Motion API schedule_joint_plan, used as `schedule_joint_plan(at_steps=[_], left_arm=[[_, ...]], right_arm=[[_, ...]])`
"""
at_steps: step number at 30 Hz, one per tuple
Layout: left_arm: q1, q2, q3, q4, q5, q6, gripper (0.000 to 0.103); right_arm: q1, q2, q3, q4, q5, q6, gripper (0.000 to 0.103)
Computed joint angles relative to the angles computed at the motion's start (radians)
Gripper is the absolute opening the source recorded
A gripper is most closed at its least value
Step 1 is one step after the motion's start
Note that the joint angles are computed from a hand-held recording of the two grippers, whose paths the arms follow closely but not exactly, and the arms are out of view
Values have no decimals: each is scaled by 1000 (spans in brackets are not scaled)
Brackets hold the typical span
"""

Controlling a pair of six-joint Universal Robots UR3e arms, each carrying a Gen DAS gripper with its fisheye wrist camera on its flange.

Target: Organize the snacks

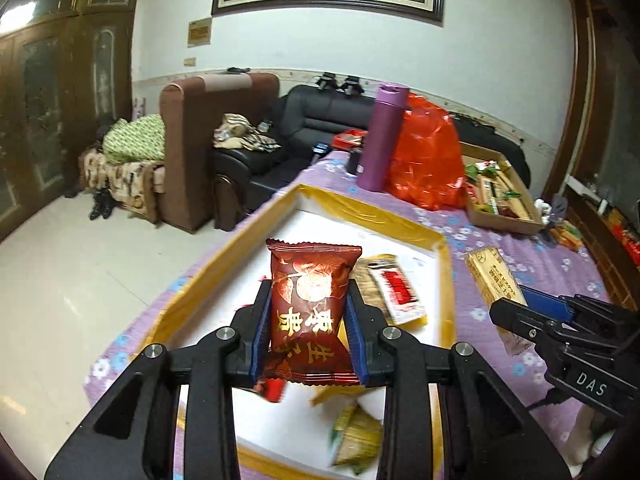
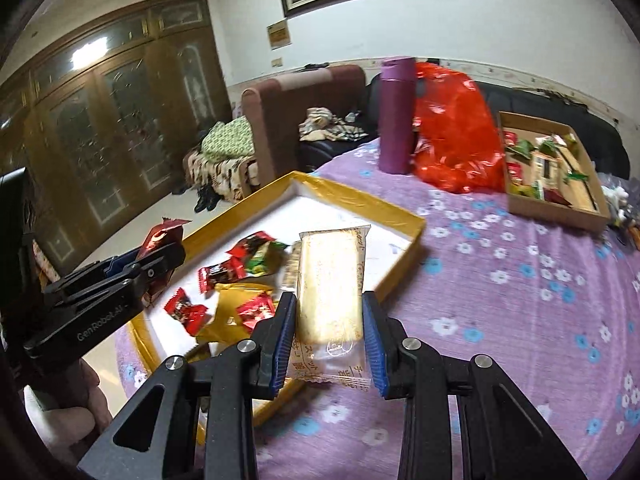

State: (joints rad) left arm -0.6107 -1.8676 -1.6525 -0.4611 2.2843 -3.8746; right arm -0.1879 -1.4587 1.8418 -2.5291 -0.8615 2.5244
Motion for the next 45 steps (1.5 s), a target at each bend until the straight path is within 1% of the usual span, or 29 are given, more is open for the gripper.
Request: schedule_joint_plan(at_steps=[6,17,19,20,25,26,27,28,29,31,33,35,38,39,40,43,45], left_arm=[[14,13,-30,-2,14,3,31],[51,15,-51,-3,-28,2,31],[58,14,-55,-7,-38,0,31],[63,15,-59,-3,-45,1,31],[76,12,-60,-11,-64,-9,31],[78,16,-65,-10,-63,-10,32],[79,22,-71,-8,-63,-12,38],[81,25,-74,-1,-65,-13,44],[85,34,-84,12,-72,-16,58],[84,44,-102,48,-77,-19,67],[69,47,-105,73,-58,-22,67],[42,43,-98,97,-16,-20,67],[-6,24,-68,122,65,-16,79],[-30,15,-53,132,106,-15,81],[-52,6,-38,142,143,-14,82],[-97,-10,0,157,208,5,84],[-119,-21,35,151,231,19,84]], right_arm=[[75,47,-31,-34,-43,33,33],[128,110,-88,-52,-61,68,32],[137,122,-104,-42,-63,68,23],[143,126,-112,-34,-66,70,21],[180,171,-153,-55,-95,92,21],[177,174,-153,-58,-90,101,22],[170,175,-152,-59,-81,109,24],[162,175,-151,-56,-74,113,24],[155,177,-155,-42,-70,112,25],[134,175,-154,-20,-61,112,26],[115,174,-151,-5,-49,115,34],[91,165,-136,12,-30,115,38],[55,153,-111,29,-6,104,39],[42,147,-99,32,2,98,39],[28,138,-85,34,9,92,39],[-21,92,-35,45,38,64,40],[-66,50,0,54,66,36,40]])
